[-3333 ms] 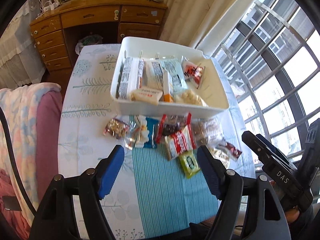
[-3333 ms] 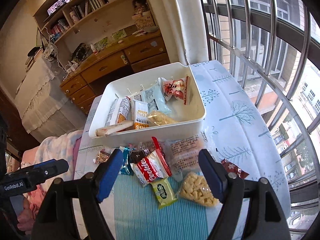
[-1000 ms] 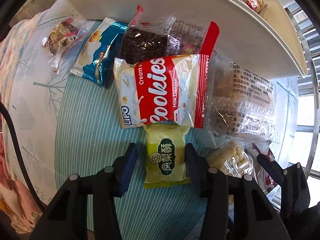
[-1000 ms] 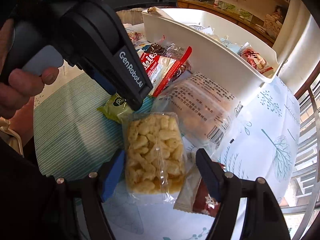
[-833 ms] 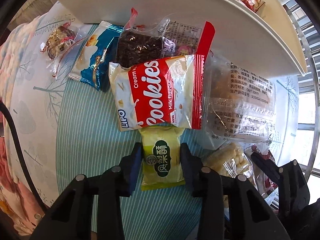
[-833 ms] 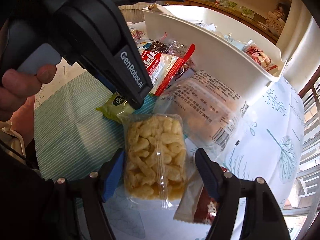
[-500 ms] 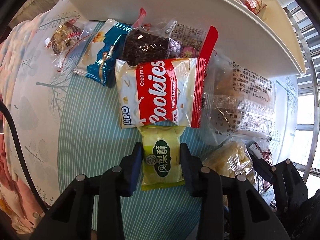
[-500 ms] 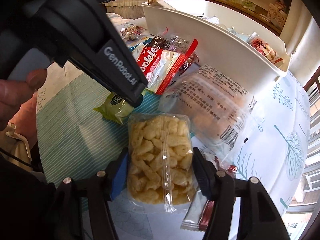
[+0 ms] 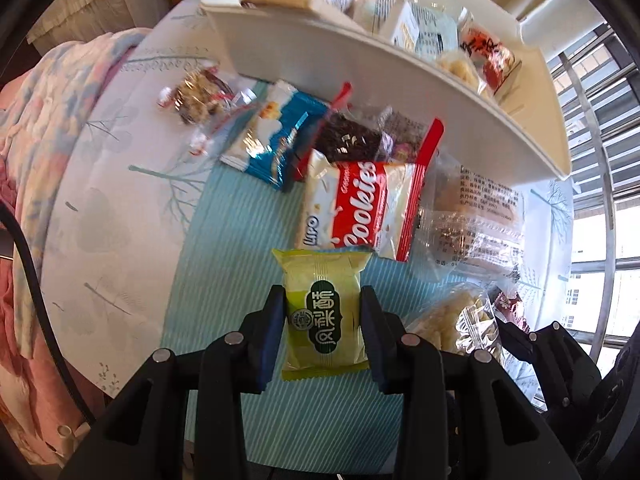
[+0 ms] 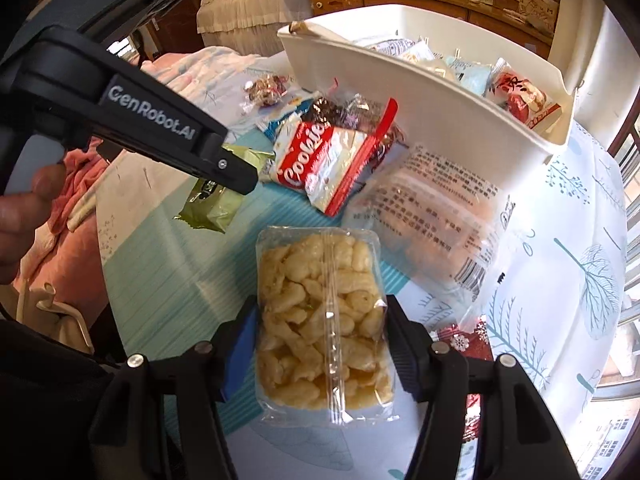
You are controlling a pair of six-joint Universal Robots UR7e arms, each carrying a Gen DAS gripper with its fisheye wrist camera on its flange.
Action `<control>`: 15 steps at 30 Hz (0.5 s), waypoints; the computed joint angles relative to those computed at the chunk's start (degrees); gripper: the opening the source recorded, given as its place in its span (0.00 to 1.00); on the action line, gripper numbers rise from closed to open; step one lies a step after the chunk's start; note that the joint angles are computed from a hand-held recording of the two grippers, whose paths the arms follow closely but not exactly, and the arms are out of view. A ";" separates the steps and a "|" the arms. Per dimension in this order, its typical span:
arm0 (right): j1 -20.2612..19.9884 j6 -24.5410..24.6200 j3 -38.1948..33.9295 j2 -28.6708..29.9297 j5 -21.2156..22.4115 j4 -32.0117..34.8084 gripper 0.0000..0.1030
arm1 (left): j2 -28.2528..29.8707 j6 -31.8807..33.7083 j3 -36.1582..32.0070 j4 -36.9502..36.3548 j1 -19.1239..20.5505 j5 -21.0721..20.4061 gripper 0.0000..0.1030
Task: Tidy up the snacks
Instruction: 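Carry green packet into basket with left tool while right tool drops puffed-snack bag in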
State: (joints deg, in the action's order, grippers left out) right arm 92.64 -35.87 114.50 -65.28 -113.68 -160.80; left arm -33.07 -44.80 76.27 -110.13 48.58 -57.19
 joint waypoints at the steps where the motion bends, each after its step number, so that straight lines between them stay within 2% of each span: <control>1: 0.56 0.99 -0.79 0.51 -0.13 0.17 0.59 | -0.73 0.82 0.51 -0.99 -0.07 0.60 0.34; 8: 3.73 4.88 -2.86 1.32 0.40 -2.38 0.59 | -6.72 7.98 2.65 -3.89 -0.52 2.46 0.34; 15: 6.93 8.65 -6.56 4.01 0.31 -6.77 0.59 | -9.90 15.41 0.07 -3.65 -0.39 2.70 0.34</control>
State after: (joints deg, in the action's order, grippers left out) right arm 99.57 -27.22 107.94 -61.26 -113.37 -167.57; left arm -42.97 -29.39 76.34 -113.78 48.19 -54.49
